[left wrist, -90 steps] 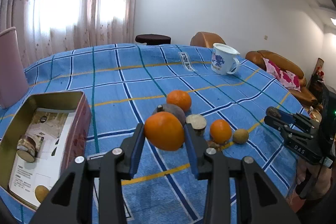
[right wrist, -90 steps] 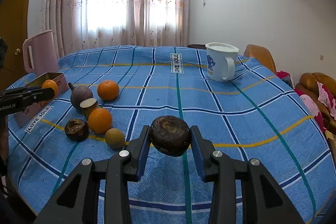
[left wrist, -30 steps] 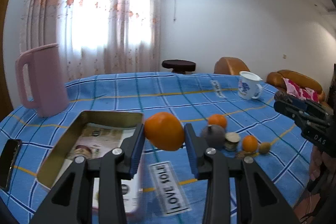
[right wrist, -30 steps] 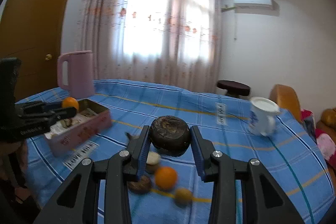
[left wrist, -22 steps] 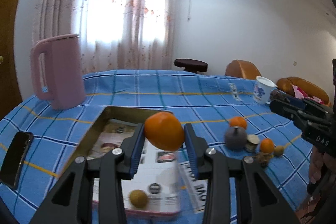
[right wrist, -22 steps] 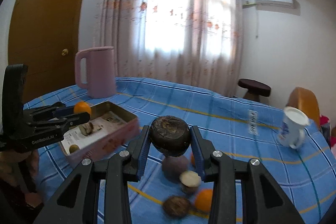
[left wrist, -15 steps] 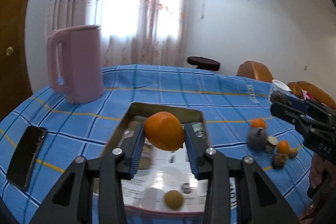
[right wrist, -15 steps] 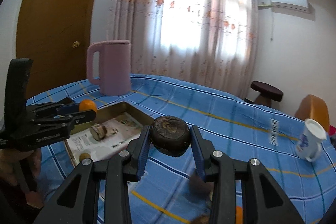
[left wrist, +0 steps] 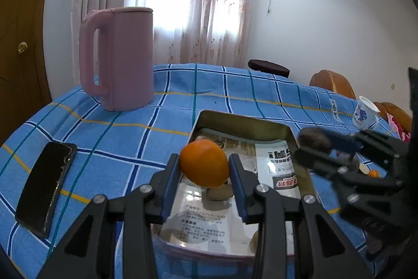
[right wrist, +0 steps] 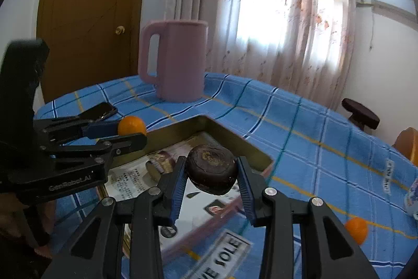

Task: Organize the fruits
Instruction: 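Carry orange and dark brown fruit into the pink tin box and open both tools, then grasp a wrinkled brown fruit with the left tool while the right grasps a yellow-green fruit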

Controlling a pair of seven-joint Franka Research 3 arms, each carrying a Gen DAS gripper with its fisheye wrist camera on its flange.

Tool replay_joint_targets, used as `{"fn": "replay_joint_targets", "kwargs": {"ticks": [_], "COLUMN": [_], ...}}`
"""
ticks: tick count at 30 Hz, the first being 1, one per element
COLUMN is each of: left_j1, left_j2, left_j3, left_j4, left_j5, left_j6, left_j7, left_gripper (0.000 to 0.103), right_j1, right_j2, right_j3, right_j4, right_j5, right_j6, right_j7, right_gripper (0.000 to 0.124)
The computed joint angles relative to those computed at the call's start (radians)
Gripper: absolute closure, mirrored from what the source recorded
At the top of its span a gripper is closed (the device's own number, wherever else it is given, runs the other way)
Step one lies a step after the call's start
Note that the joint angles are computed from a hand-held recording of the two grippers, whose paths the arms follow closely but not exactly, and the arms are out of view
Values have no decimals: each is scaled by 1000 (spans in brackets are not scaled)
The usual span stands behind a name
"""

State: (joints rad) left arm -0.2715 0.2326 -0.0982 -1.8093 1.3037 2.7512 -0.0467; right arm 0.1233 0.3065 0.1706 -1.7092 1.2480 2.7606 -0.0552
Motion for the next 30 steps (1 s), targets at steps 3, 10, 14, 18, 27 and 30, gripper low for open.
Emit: {"fn": "replay_joint_targets", "kwargs": {"ticks": [3,10,14,18,27,30], "left_j1": [4,8,-4,-18,-32,-35], "left_j2": [0,23,26,20,-30,-16], "left_j3": [-3,-11,2,10,-7,-24], "left_j4": [-8,8,7,4,-9,18], "left_j5": [-26,-140,-163,-144,51,83], "left_j6": [0,-5,-4,-14,-9,14], "left_j7": [26,157,172,151,-41,-56], "left_gripper": [64,63,63,59,26,24], "right_j1": [16,25,39,27,-40,-57], "right_j2": [17,43,60,64,-33,-91], "right_j3": [-4,-6,-26,-5,21,-7], "right_j4": [5,19,32,30,-67,-121], "right_j5": [-53,-191,-333,-371,-177,-65], "right_j6": [6,0,-36,-17,9,18], "right_j7": [48,166,299,333,206,133], "right_gripper": [84,84,84,66,64,64]}}
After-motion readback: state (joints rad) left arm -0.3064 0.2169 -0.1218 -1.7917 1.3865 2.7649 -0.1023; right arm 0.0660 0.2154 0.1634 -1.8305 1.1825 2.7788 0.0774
